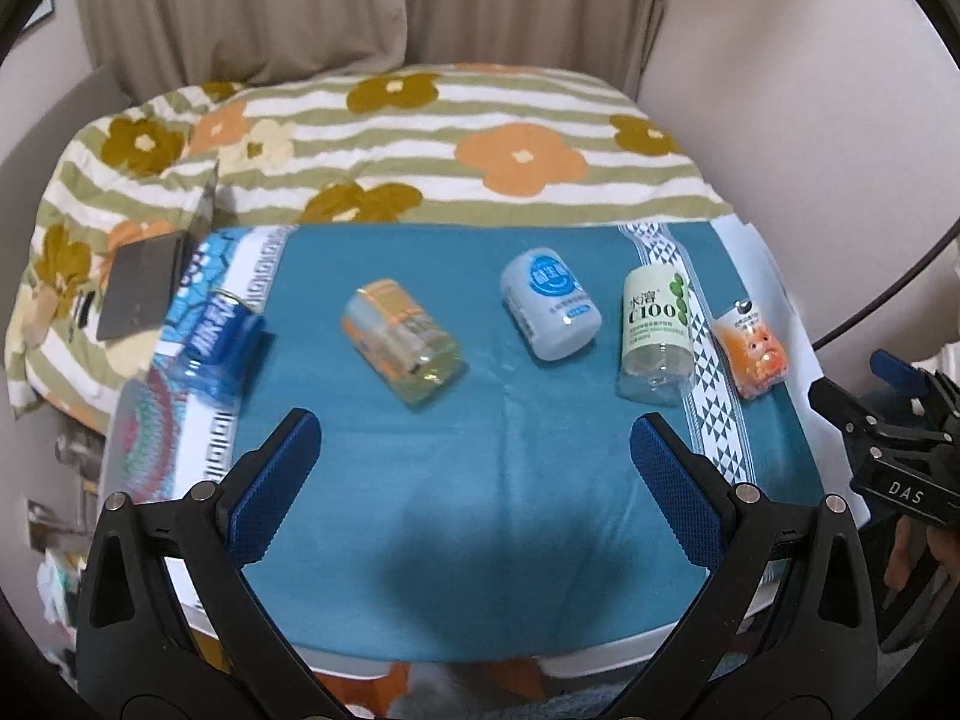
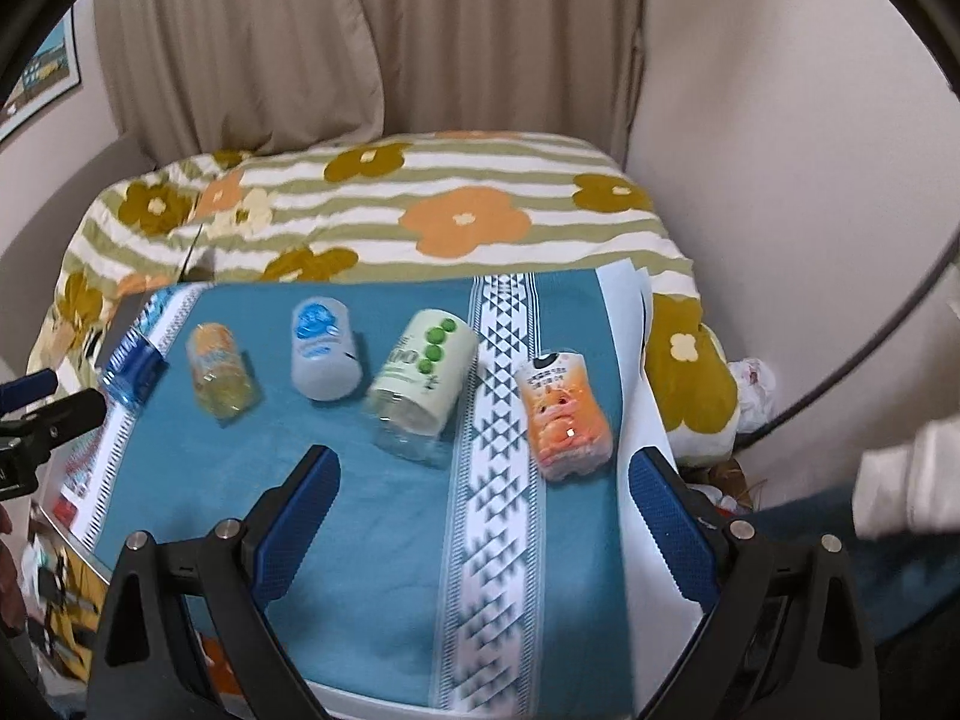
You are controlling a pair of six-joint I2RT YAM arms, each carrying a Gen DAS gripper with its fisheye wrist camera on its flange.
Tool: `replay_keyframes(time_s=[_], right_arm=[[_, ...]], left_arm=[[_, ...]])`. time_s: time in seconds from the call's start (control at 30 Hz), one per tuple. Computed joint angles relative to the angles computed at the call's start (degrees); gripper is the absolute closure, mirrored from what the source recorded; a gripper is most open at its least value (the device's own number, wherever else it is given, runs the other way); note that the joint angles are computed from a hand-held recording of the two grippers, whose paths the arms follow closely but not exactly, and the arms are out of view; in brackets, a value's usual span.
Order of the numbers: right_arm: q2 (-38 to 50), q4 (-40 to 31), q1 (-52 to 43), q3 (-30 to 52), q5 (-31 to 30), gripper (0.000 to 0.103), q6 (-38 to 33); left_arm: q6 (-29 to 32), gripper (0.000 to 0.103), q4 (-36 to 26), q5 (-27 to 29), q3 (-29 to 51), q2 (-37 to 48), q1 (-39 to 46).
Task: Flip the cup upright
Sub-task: 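Move the right gripper to the orange-printed cup and close on it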
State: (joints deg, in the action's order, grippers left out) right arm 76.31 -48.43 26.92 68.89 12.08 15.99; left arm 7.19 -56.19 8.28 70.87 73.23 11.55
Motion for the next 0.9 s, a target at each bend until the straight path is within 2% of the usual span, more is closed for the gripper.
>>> replay_keyframes(time_s=[0.3, 0.4, 0.57, 0.7, 0.83, 0.9], right_arm=[[9.72, 6.17, -11.52, 0.01, -9.88, 0.008, -14.83], [14.02, 7.20, -13.48, 1.03, -11.93, 0.015, -19.30], [19.61, 8.76, -14.59, 2.61, -12.38, 0.016, -24.37], [22.68, 8.72, -15.38, 3.91, -12.77, 0.026, -27.57], [24.51, 8.37, -15.95, 4.65, -13.38, 0.028, -29.16], [25.34, 8.06, -16.18, 5.02, -13.66, 0.035, -30.02]], left_arm=[[-11.65, 0.000, 3.78, -7.19, -0.73, 7.35, -11.21], [-14.07, 0.000, 4.72, -8.20, -0.95, 9.52, -12.97], [-17.75, 0.000, 6.22, -9.11, -1.38, 12.56, -14.77], [-19.47, 0.000, 6.94, -9.22, -1.59, 14.22, -15.38], [-20.17, 0.000, 7.23, -9.40, -1.76, 14.88, -15.45], [-20.46, 0.000, 7.29, -9.48, -1.80, 15.06, -15.46]])
